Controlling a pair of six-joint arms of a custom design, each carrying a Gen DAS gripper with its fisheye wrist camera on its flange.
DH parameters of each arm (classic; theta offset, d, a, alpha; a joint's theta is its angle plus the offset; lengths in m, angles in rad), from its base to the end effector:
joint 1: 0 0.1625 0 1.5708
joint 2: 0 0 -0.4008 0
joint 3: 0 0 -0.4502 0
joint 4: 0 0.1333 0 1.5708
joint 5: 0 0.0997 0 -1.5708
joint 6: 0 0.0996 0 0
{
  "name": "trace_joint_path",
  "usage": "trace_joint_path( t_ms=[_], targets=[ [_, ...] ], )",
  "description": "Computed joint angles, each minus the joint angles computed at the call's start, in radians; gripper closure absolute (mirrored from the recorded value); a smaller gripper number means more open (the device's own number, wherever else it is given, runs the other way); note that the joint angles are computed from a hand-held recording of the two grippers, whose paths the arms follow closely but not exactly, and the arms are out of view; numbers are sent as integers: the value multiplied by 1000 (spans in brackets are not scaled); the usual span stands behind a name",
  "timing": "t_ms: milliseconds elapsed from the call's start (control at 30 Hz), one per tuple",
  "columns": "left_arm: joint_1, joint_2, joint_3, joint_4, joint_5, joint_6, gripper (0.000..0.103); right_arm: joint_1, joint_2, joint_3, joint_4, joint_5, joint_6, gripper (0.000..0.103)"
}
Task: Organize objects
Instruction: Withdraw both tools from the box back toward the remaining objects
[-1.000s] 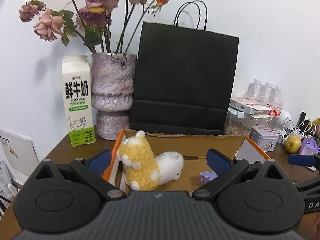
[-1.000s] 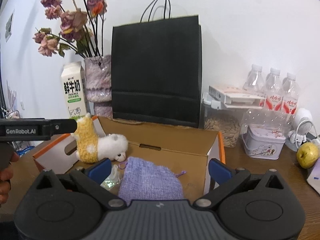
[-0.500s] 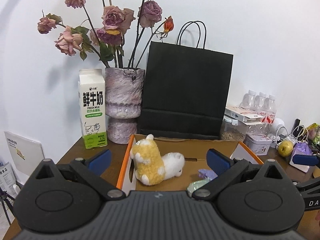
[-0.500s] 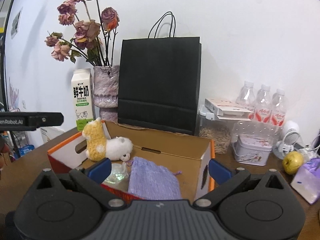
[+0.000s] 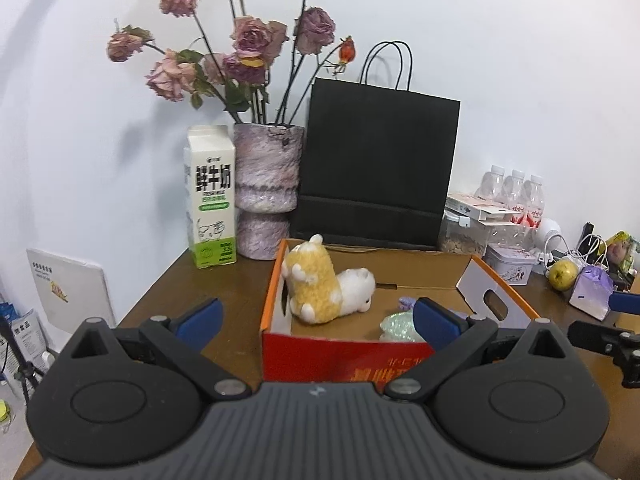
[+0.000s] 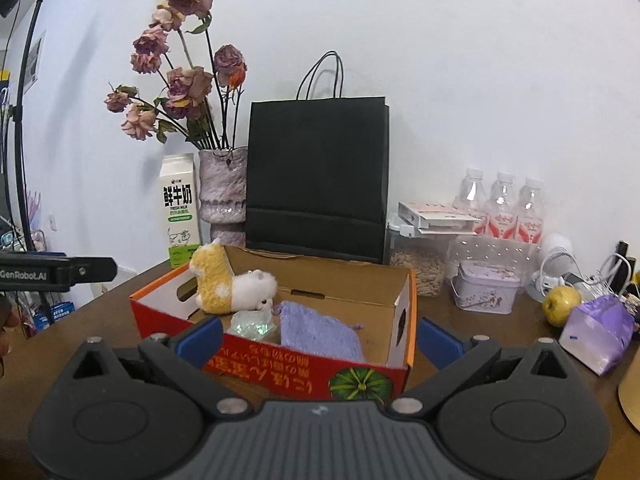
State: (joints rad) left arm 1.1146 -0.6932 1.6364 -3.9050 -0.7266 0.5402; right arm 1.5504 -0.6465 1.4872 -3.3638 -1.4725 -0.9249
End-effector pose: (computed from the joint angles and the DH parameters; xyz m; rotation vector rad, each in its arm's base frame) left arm -0.1023 -0.6801 0.1405 0.2710 1.9289 -1.4866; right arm 0.1276 -0.7615 0.0923 1.1600 -2.2412 1.2149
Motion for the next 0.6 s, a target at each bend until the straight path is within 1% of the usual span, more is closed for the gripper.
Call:
trace_joint_path(
  t_ms=[200, 300, 600],
  targets=[
    [-25, -47, 90, -26, 27, -16, 0, -9, -67, 88, 14, 4, 10, 0],
    [-37, -62, 125, -41, 48, -19, 0, -15, -90, 136, -18, -5, -1, 0],
    [-80, -99, 222, -77, 98, -31, 0, -38, -159, 253, -55, -11, -9, 0]
  ],
)
